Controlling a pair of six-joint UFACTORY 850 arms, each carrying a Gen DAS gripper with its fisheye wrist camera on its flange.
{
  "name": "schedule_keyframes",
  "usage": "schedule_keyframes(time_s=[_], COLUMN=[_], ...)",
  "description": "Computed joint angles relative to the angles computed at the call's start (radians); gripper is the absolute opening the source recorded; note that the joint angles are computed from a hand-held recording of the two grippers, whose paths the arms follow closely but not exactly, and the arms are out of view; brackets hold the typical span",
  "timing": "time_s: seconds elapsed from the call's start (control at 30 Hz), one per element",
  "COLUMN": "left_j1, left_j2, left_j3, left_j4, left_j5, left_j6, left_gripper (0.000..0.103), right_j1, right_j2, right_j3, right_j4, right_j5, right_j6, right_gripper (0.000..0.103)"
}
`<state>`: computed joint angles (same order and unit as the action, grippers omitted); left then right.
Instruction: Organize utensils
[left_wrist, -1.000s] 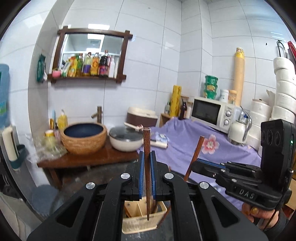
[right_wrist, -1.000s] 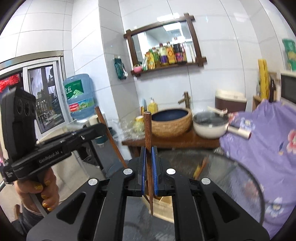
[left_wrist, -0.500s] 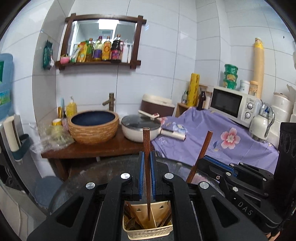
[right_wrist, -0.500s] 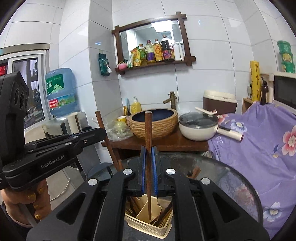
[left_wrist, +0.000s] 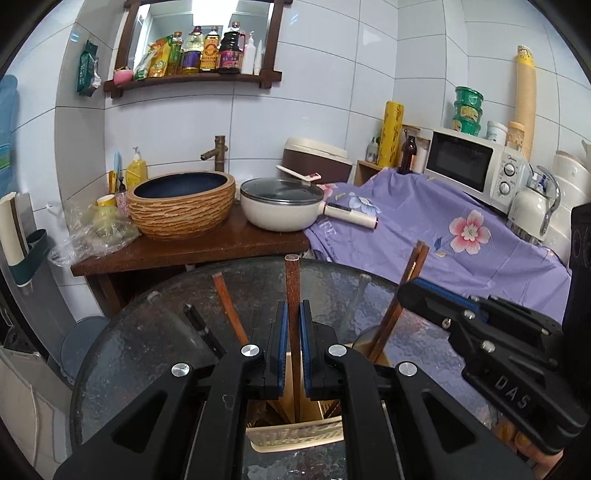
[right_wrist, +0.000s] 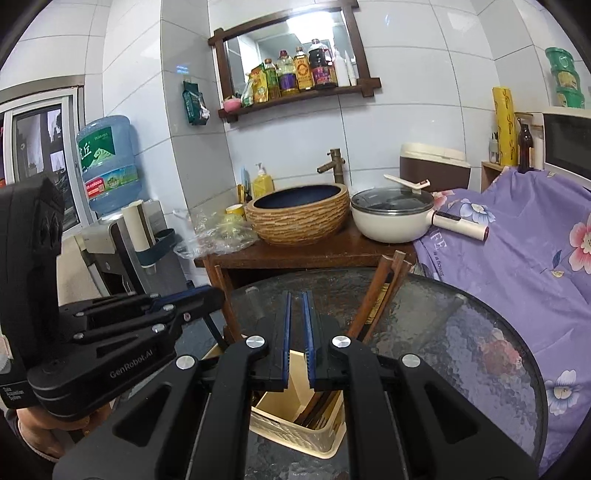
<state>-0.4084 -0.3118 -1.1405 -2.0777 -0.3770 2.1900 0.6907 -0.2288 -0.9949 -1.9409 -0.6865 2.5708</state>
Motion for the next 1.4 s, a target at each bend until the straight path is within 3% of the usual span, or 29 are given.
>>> schedule_keyframes(time_s=[0.07, 0.1, 0.13, 0.17, 0.3, 0.37, 0.43, 0.57, 0.73, 0.93, 1.2, 1.4], left_j1=[0.004, 0.009, 0.011, 0.017, 0.041, 0.048, 0.062, 0.085, 0.112, 0.119, 0.11, 0.136], left_j2=[0.005, 0.011, 0.017, 0.026, 0.085, 0.119, 0.16, 0.228, 0.271, 0.303, 0.384, 0.455], left_j3=[0.011, 0.022, 0.03, 0.043, 0.121, 0.173, 0.243, 0.383, 0.525, 0.678, 0.85, 0.924], left_j4=[-0.018, -0.036, -0.055, -0.083, -0.207, -0.321, -0.439, -0.595, -0.651, -0.694, -0.826, -0.759], left_j5=[-0.006, -0.012, -0.017, -0.03, -0.089, -0.116, -0.169, -0.268, -0.337, -0.389, -0.476, -0.501], left_j6=[0.016, 0.037, 0.053, 0.076, 0.197, 0.302, 0.406, 0.528, 0.565, 0.611, 0.684, 0.659], left_gripper=[0.011, 0.016, 0.029, 0.042, 0.05, 0.07, 0.081, 0.096, 0.097, 0.097, 0.096, 0.097], right_j1=[0.01, 0.019, 0.025, 0.036, 0.086, 0.122, 0.159, 0.236, 0.353, 0.487, 0.64, 0.714], right_j2=[-0.003, 0.001, 0.005, 0.01, 0.038, 0.049, 0.053, 0.058, 0.037, -0.029, -0.093, -0.115], right_j3=[0.0, 0.008, 0.015, 0.025, 0.064, 0.089, 0.11, 0.161, 0.245, 0.269, 0.262, 0.246], right_j4=[0.032, 0.036, 0.036, 0.038, 0.053, 0.067, 0.086, 0.104, 0.12, 0.239, 0.388, 0.457], right_j5=[-0.028, -0.048, -0.065, -0.1, -0.187, -0.237, -0.285, -0.35, -0.436, -0.5, -0.581, -0.621], right_j6=[-0.032, -0.033, -0.028, -0.021, -0.037, -0.036, -0.041, -0.011, 0.188, 0.295, 0.32, 0.274], right_gripper=[0.018, 0.043, 0.066, 0.068, 0.068, 0.078, 0.089, 0.095, 0.097, 0.097, 0.097, 0.097])
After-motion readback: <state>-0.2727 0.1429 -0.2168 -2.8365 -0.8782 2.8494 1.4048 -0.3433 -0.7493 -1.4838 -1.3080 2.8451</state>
